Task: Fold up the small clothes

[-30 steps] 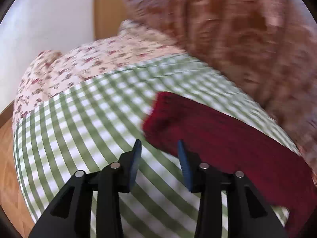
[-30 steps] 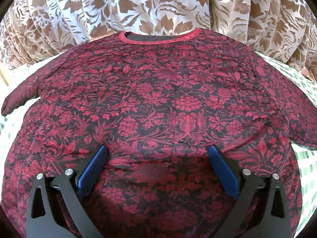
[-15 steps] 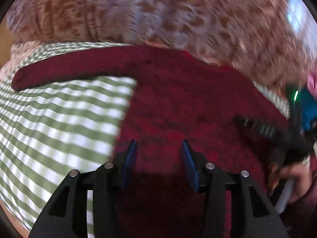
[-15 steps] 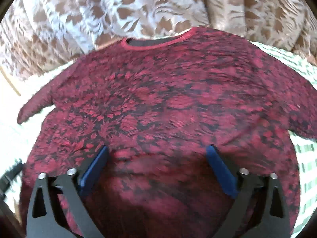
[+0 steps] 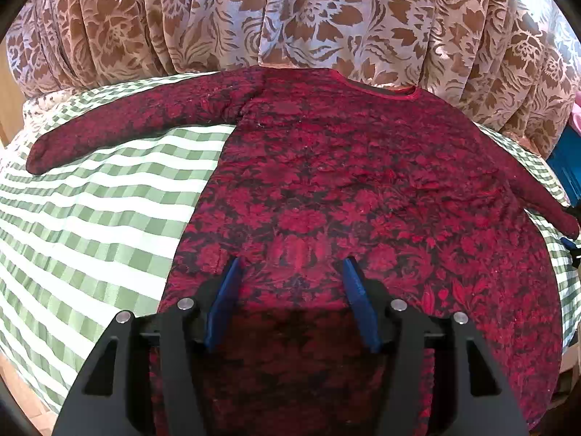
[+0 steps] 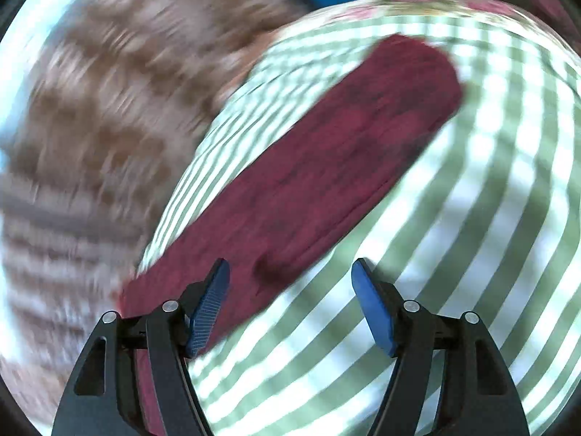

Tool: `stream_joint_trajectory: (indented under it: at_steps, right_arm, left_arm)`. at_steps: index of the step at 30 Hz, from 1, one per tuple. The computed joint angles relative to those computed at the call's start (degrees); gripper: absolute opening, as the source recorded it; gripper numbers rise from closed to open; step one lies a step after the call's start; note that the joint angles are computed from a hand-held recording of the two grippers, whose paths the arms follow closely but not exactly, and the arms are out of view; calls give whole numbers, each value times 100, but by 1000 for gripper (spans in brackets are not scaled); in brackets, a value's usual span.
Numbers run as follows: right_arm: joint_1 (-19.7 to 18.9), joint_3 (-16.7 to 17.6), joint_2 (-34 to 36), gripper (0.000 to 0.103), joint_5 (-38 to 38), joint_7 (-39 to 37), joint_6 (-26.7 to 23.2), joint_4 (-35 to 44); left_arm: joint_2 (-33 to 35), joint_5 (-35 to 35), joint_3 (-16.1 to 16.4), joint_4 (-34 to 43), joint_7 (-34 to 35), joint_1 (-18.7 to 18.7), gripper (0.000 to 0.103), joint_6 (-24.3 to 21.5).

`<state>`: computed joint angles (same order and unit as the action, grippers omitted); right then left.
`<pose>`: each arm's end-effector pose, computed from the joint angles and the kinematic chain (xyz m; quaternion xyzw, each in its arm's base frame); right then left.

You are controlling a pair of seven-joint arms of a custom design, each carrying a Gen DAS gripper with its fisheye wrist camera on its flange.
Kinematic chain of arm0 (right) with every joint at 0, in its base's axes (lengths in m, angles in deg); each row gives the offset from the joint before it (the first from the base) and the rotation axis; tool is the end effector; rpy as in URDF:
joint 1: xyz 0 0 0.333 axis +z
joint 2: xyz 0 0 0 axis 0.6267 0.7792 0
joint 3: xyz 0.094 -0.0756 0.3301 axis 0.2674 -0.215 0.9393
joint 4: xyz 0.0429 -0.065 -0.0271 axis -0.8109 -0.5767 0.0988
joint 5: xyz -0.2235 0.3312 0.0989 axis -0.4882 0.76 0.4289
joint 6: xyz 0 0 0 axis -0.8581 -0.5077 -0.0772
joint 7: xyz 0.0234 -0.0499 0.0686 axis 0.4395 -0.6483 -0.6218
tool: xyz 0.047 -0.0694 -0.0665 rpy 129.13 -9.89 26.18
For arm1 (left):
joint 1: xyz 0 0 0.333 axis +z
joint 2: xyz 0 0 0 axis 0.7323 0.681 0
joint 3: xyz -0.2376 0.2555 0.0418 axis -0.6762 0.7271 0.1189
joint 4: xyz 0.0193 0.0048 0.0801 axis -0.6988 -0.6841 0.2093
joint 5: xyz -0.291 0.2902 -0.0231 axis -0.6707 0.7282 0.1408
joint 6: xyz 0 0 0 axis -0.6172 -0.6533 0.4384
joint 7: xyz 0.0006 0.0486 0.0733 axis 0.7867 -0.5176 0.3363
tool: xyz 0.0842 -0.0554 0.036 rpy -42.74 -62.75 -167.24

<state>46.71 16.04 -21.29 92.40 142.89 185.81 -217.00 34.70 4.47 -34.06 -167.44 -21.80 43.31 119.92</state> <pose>0.5294 -0.0065 0.4073 -0.3819 0.8327 -0.0529 0.3974 0.2870 -0.1353 0.4295 -0.8077 0.4875 -0.2098 0.2567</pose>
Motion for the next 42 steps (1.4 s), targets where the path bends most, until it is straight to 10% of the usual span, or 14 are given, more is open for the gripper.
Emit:
stream_joint_trajectory:
  at_steps: [3,7,19,25,27,29,34,42]
  right_arm:
    - [-182,-115,265,56,-72,159,-98,271]
    - [-318,-96,385,13,-1754,1373,-112,354]
    - [604,666,388,12,-1485,-538,-370,1743]
    - [1271,1108,1200,12,-2798,114,-982,2605]
    - [1406,1208,1414,20,-3367,456,-1155,2765]
    - [1372,1402,1532,69,-3439,471,-1558,2860]
    - [1089,1613,1068,72,-2085,-403,-1620,2235]
    - [1014,765,3,72,-1552,-386,-1621,694]
  left_arm:
    - [26,-16,6,11,-37,9,59,17]
    - [19,-64,88,2,-4,-23,59,45]
    - [-343,-601,449,-229,368,-224,61,514]
    - [-680,-829,644,-357,680,-172,62,579]
    - [-767,-887,706,-381,789,-86,63,593]
    - [-814,-1007,863,-425,932,-64,63,687]
    - [-534,-1300,1171,-393,1352,138,63,1167]
    - [1262,-1751,1447,521,2013,377,65,2226]
